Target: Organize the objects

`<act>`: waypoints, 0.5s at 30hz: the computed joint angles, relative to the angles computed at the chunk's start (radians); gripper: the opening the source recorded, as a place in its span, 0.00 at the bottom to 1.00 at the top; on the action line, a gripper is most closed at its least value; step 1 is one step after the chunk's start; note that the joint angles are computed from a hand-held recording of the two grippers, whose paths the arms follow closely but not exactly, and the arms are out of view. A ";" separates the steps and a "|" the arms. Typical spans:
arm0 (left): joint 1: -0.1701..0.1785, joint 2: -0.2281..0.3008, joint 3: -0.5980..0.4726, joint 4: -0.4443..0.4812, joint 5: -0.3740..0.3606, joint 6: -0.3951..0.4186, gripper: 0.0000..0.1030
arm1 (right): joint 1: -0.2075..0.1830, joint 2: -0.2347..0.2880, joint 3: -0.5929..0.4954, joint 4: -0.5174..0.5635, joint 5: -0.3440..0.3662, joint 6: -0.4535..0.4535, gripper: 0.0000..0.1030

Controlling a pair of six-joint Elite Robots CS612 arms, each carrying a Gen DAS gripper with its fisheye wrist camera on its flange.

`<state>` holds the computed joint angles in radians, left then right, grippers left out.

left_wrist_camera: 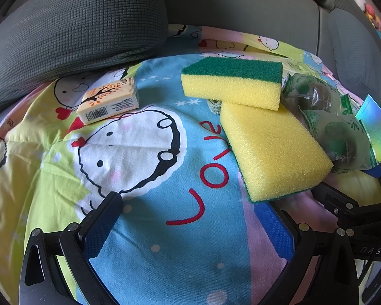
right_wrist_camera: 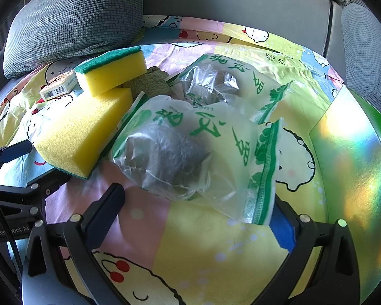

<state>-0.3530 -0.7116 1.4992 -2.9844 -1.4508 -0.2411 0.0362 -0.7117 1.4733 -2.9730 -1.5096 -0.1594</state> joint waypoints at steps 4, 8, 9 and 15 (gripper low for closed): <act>0.000 0.000 0.000 0.000 0.000 0.000 1.00 | 0.000 -0.001 0.000 0.000 0.001 0.000 0.99; 0.000 0.000 0.000 0.000 0.000 -0.001 1.00 | -0.001 -0.001 -0.001 0.002 0.001 -0.001 0.99; 0.000 0.000 -0.001 0.001 0.000 -0.001 1.00 | 0.000 0.000 -0.003 0.003 0.001 -0.002 0.99; 0.000 0.000 -0.001 0.001 0.000 -0.001 1.00 | 0.001 0.000 -0.004 0.006 -0.001 -0.001 0.99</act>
